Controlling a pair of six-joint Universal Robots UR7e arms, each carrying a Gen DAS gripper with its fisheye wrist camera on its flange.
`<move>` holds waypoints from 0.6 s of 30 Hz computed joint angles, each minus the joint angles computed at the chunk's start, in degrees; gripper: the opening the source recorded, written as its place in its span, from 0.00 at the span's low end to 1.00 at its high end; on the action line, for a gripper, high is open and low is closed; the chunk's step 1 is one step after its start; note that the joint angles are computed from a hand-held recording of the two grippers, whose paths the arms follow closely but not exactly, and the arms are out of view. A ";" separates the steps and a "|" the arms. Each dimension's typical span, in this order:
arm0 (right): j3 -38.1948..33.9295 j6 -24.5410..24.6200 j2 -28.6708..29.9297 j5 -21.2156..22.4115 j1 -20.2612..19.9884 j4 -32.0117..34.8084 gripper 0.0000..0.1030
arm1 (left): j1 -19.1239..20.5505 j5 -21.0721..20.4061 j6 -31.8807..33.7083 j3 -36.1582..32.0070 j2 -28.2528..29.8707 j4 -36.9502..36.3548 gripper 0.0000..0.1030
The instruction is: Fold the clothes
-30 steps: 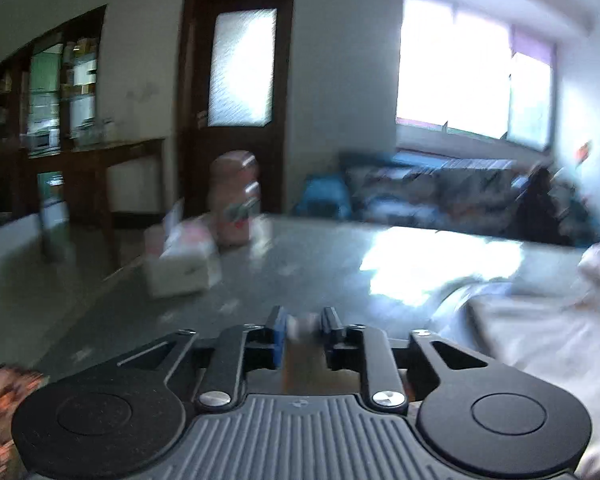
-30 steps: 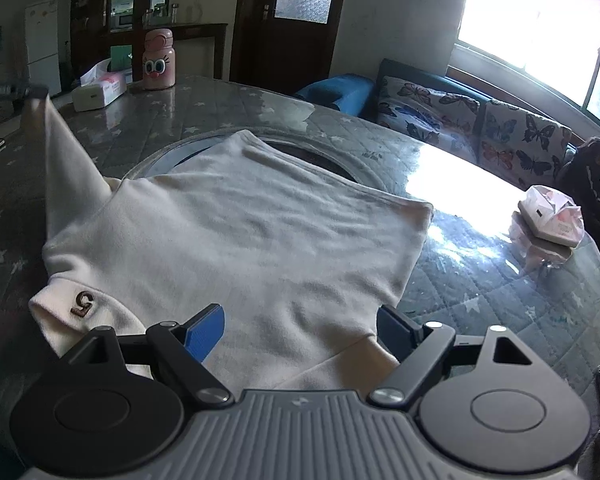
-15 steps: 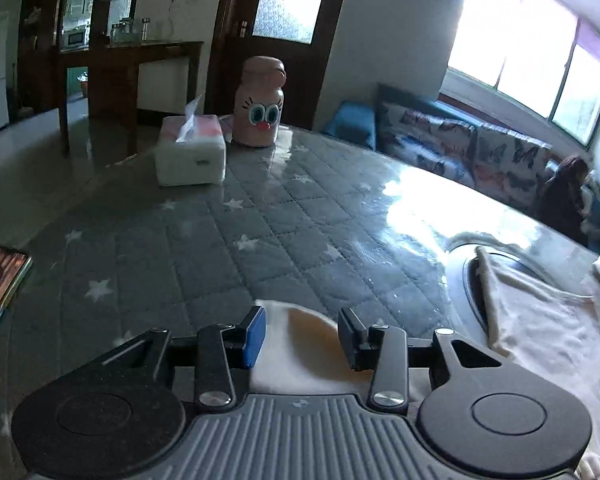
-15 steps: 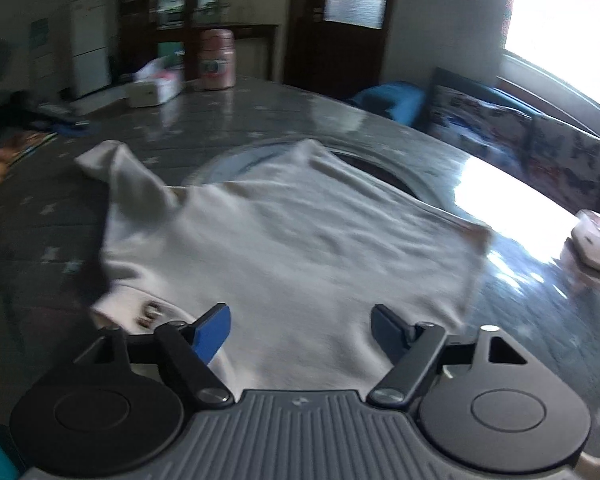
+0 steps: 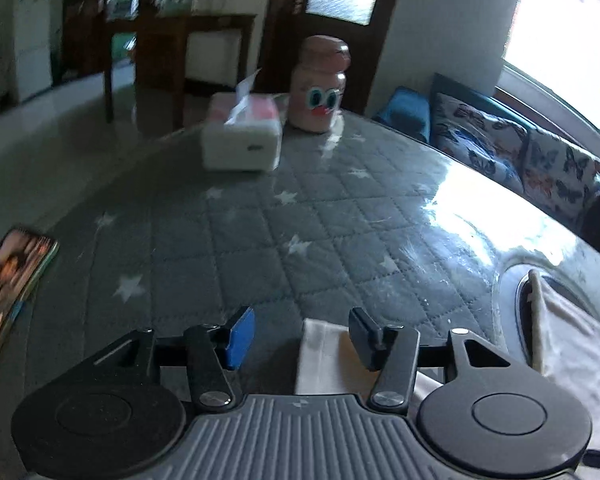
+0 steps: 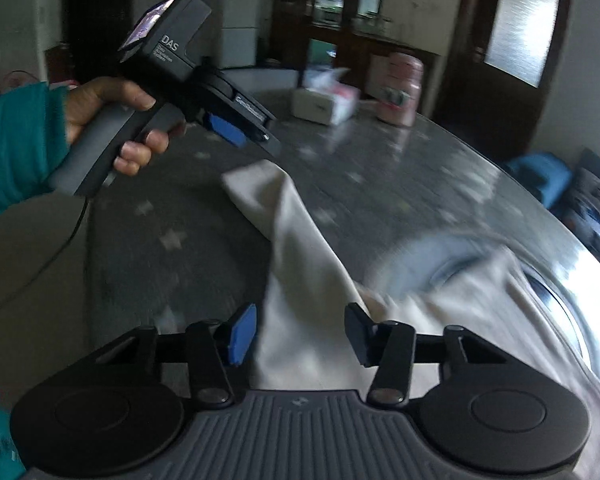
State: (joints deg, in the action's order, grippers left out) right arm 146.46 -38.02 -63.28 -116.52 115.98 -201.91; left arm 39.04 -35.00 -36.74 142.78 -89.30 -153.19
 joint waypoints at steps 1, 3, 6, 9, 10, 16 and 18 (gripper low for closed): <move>-1.32 -0.19 1.65 0.68 0.04 0.03 0.45 | -0.07 -1.07 -1.39 0.03 -1.06 0.87 0.58; -3.57 -1.45 5.79 0.42 0.40 -1.99 0.40 | -0.18 -2.85 -4.57 -0.35 -2.49 3.38 0.65; -6.87 -3.83 11.84 -0.89 1.10 -5.62 0.32 | -0.22 -4.34 -7.77 -0.90 -3.33 5.49 0.69; -9.54 -4.10 15.35 -1.48 0.92 -7.19 0.28 | -0.11 -6.27 -9.29 -0.97 -3.86 5.18 0.70; -10.30 -4.17 16.27 -1.60 0.77 -7.55 0.25 | 0.03 -7.24 -9.50 -0.89 -4.02 4.46 0.70; -12.38 -3.11 18.48 -2.07 0.05 -8.98 0.13 | 0.48 -11.00 -9.15 -0.30 -4.05 0.88 0.70; -12.72 -2.07 18.14 -0.99 -0.28 -8.55 0.13 | 1.13 -12.53 -9.27 -0.26 -3.59 -0.39 0.70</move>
State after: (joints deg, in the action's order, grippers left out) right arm 133.73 -40.09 -45.13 -117.50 115.71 -210.46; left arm 40.17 -47.53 -46.01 142.52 -92.89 -153.58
